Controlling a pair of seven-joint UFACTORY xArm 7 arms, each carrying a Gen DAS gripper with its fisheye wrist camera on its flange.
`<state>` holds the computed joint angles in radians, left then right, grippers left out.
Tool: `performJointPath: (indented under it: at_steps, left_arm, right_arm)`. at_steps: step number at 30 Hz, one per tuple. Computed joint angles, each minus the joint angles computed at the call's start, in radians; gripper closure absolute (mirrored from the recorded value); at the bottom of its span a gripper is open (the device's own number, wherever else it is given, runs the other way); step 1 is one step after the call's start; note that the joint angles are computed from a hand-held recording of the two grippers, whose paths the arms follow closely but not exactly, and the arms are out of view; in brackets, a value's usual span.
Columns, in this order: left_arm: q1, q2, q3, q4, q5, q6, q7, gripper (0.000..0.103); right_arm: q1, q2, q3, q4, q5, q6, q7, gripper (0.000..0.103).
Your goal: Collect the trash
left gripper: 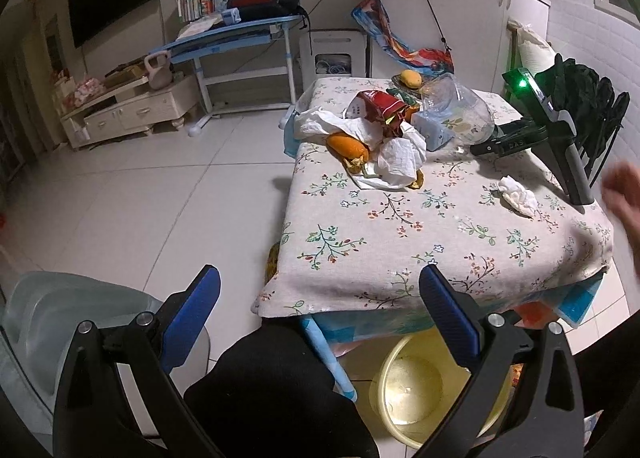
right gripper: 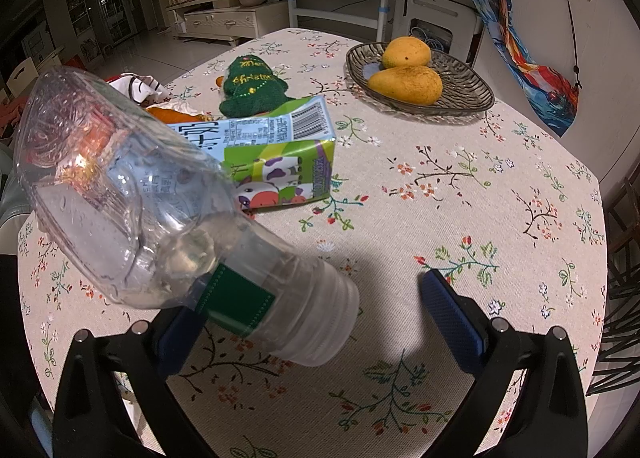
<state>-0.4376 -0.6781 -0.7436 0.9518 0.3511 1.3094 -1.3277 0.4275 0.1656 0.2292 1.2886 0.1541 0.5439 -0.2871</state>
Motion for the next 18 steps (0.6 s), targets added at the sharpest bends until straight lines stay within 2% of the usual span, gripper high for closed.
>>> performJointPath:
  at_steps: [9,11,14,16,18]
  left_arm:
    - [0.000,0.007,-0.003,0.009,0.001,0.020,-0.007,0.007]
    - [0.000,0.009,-0.002,0.010,0.003,0.022,-0.006,0.007]
    - [-0.003,0.004,0.000,0.007,0.006,0.020,-0.009,0.007]
    - [-0.005,-0.006,0.003,0.001,0.004,0.016,-0.013,0.007]
    - [-0.008,-0.018,0.003,-0.007,0.002,0.009,-0.020,0.007]
  right_arm:
    - [0.000,-0.003,-0.001,-0.002,0.000,0.001,0.000,0.005]
    - [0.009,-0.006,-0.011,-0.005,-0.027,0.001,0.056,0.005]
    - [0.015,-0.040,-0.020,-0.017,-0.056,0.053,0.161,0.005]
    - [0.009,-0.101,-0.014,-0.075,-0.022,0.060,0.176,0.006]
    - [0.008,-0.174,-0.018,-0.150,-0.050,0.046,0.264,0.006]
